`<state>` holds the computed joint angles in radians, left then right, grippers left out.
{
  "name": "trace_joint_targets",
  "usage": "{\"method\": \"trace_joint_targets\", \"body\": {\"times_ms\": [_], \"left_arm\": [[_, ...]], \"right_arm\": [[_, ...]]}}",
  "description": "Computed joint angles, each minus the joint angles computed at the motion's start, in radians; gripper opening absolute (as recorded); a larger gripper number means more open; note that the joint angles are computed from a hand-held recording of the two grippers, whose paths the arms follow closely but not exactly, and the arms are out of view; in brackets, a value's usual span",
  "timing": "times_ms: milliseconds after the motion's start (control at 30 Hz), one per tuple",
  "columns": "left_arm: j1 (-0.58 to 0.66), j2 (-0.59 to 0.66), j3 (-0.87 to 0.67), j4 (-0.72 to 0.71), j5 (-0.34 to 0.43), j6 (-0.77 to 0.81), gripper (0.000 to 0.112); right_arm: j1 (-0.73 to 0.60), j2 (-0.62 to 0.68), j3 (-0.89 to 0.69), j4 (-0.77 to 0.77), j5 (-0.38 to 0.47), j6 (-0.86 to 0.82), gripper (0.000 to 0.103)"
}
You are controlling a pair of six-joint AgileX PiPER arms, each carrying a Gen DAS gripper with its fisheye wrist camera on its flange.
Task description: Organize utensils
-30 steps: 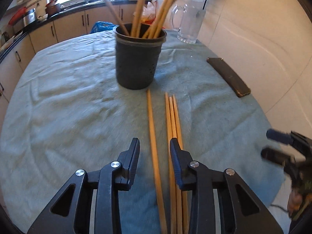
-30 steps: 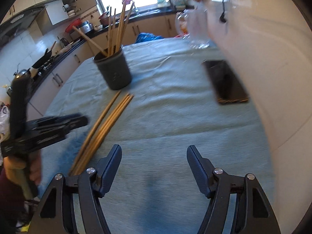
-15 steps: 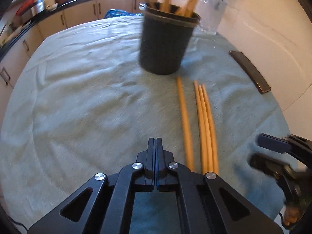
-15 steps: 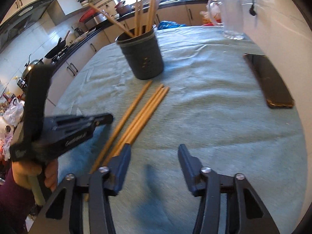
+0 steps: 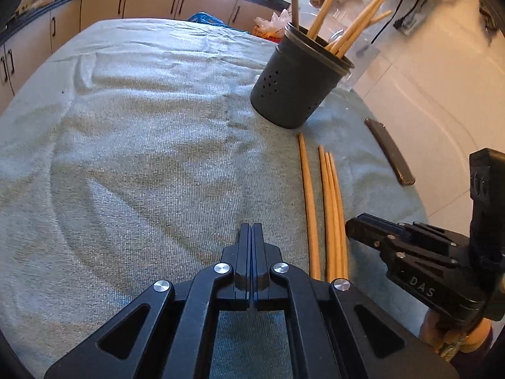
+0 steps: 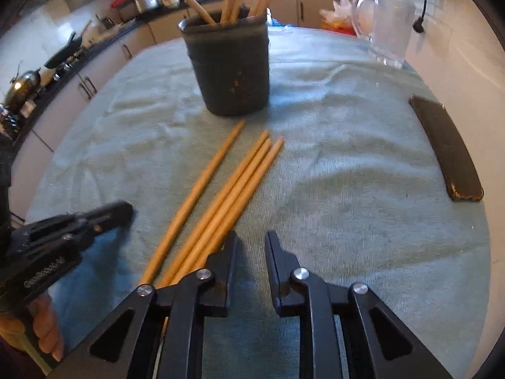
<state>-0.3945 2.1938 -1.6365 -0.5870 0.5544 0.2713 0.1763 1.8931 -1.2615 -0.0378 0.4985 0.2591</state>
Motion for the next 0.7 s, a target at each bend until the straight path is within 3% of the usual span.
{"method": "trace_joint_targets", "body": {"times_ms": [67, 200, 400, 600, 700], "left_arm": [[-0.001, -0.004, 0.004, -0.005, 0.001, 0.008, 0.0], [-0.005, 0.009, -0.013, 0.004, -0.002, 0.011, 0.0], [-0.003, -0.002, 0.009, -0.014, -0.019, 0.02, 0.0], [-0.031, -0.003, -0.021, 0.121, 0.0, -0.096, 0.0], [-0.039, -0.026, -0.011, 0.064, 0.004, -0.043, 0.0]], "right_arm": [[-0.001, 0.014, -0.031, 0.001, 0.026, 0.012, 0.018], [-0.05, 0.023, -0.052, 0.237, 0.004, -0.135, 0.019], [0.01, 0.053, -0.104, 0.015, 0.05, 0.057, 0.018], [0.002, 0.075, -0.132, -0.008, 0.07, 0.08, 0.014], [-0.027, 0.072, -0.121, 0.076, 0.046, -0.01, 0.013]]}}
